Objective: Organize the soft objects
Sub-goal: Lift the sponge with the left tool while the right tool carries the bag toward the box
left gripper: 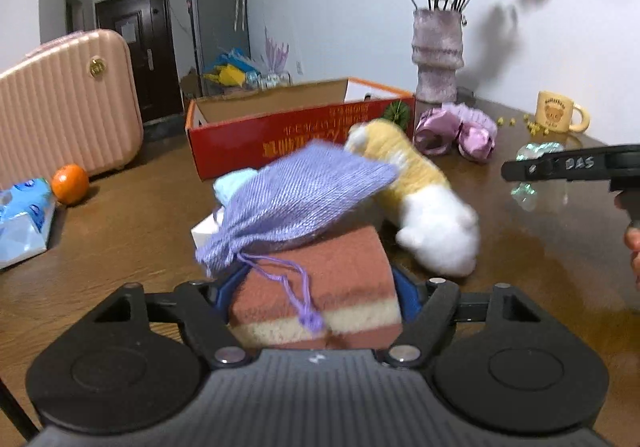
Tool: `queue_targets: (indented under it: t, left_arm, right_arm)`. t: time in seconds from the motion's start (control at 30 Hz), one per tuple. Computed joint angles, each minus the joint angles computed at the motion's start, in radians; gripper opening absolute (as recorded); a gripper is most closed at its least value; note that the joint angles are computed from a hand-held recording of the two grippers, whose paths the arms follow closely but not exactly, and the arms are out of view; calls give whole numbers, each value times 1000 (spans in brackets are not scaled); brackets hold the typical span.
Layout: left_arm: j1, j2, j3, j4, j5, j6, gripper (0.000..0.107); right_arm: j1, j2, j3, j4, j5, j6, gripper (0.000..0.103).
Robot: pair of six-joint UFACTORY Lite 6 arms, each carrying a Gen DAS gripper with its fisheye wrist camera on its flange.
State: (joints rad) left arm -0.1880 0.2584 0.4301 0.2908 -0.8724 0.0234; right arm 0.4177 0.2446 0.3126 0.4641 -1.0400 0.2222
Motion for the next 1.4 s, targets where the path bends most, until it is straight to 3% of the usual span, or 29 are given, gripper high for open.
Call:
queue_targets:
  t: [0.4,0.57,0.77,1.0,1.4]
  left_arm:
    - [11,-229,-225,-35,-132,-36,74]
    - [4,-419,-370,-60,-175,-63,74]
    - [-45,-605,-427,-136,-101,-92,74]
    - [-77,-623,-364,-197,-44,-81,74]
    - [-138,-472,-174,-290,-29,-50,74]
  right_arm:
    - [30,-16,-34,55,-30,4,41]
    - [59,-25,-49,84,-48,-1,41]
    - [134,-63,-89,143,-109,-32,41]
    - [184,-114,-89,195,-111,-103,41]
    - [113,-170,-35,144,-63,-182,41]
